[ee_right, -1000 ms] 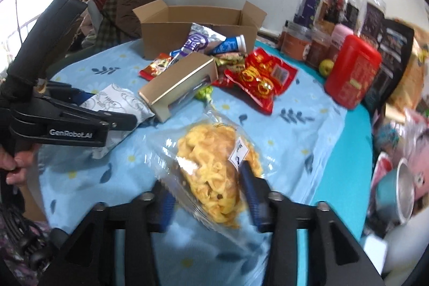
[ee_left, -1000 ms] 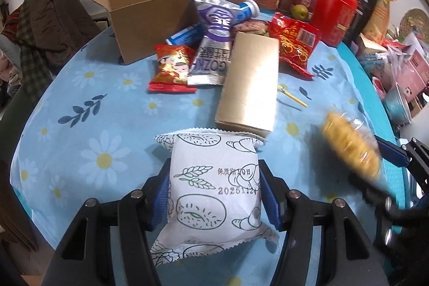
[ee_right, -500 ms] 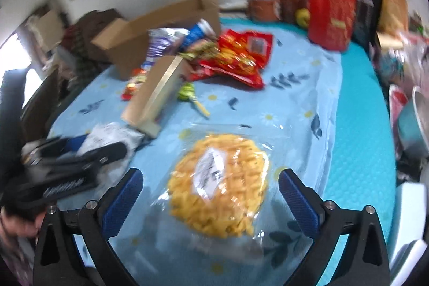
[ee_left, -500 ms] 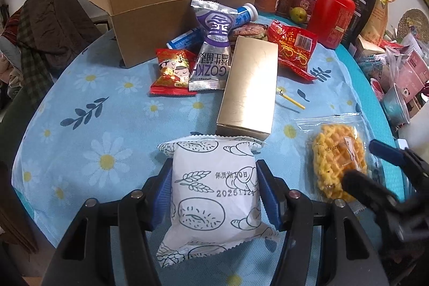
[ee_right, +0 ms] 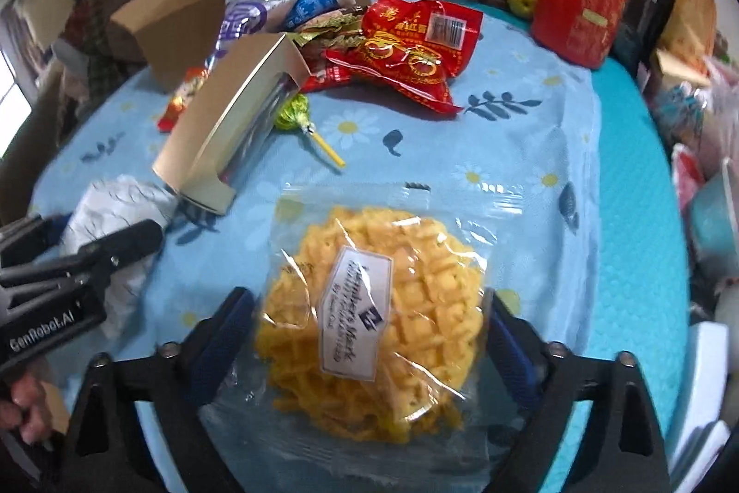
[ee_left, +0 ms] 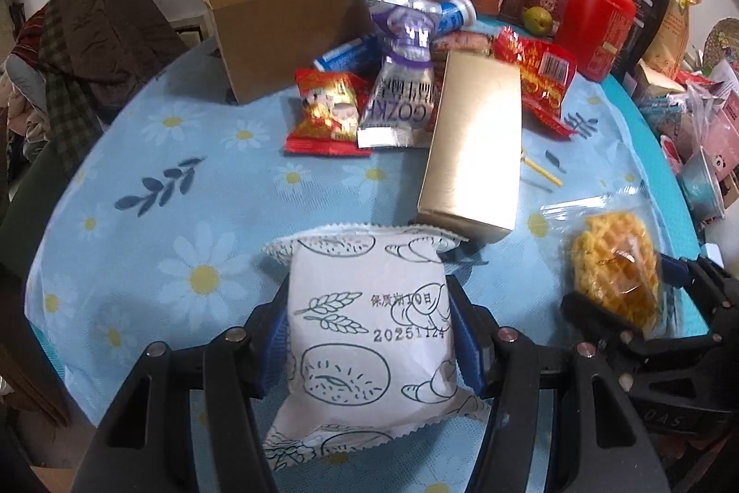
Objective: Organize snacks
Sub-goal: 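Lift the white packet with the left tool while the right tool lifts the cracker bag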
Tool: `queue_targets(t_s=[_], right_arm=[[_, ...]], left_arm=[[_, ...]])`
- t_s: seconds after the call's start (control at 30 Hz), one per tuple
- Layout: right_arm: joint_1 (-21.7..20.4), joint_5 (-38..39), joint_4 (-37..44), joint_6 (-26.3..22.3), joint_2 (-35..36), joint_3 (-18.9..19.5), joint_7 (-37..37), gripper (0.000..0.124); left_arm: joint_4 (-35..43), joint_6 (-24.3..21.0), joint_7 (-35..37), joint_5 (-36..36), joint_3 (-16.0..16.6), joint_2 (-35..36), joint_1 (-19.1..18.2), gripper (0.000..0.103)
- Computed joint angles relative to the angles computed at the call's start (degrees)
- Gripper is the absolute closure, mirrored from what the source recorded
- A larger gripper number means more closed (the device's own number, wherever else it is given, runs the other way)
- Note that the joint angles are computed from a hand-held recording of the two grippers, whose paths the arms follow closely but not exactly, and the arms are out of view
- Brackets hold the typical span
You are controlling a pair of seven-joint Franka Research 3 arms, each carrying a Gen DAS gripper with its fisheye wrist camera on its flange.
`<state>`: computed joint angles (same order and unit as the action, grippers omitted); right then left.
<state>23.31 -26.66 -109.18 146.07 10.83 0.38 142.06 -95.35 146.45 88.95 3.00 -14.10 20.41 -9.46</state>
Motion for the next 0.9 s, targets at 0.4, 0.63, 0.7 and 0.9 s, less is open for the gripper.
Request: queue_targets(t_s=[0.4, 0.63, 0.7, 0.9], right_arm=[[-1.0, 2.0, -3.1, 3.5, -2.4, 0.8, -3.1, 0.049], [-1.4, 1.2, -5.5, 6.3, -5.5, 1.7, -4.1, 0.050], [-1.7, 1.1, -6.0, 7.2, -6.4, 2.0, -4.6, 0.050], [-2.5, 0.6, -6.0, 9.6, -8.1, 3.0, -5.7, 0.050]], left_arm=[[-4.4, 3.5, 1.0, -0.6, -0.5, -2.5, 0.8, 0.047], [-8.5, 7.4, 5.5, -6.1, -2.1, -6.2, 2.4, 0.048], [-9.5, 8.4, 7.2, -8.2, -2.4, -7.3, 2.8, 0.048], [-10.7, 11.5, 11.6, -13.1, -2.8, -9.7, 2.7, 0.048]])
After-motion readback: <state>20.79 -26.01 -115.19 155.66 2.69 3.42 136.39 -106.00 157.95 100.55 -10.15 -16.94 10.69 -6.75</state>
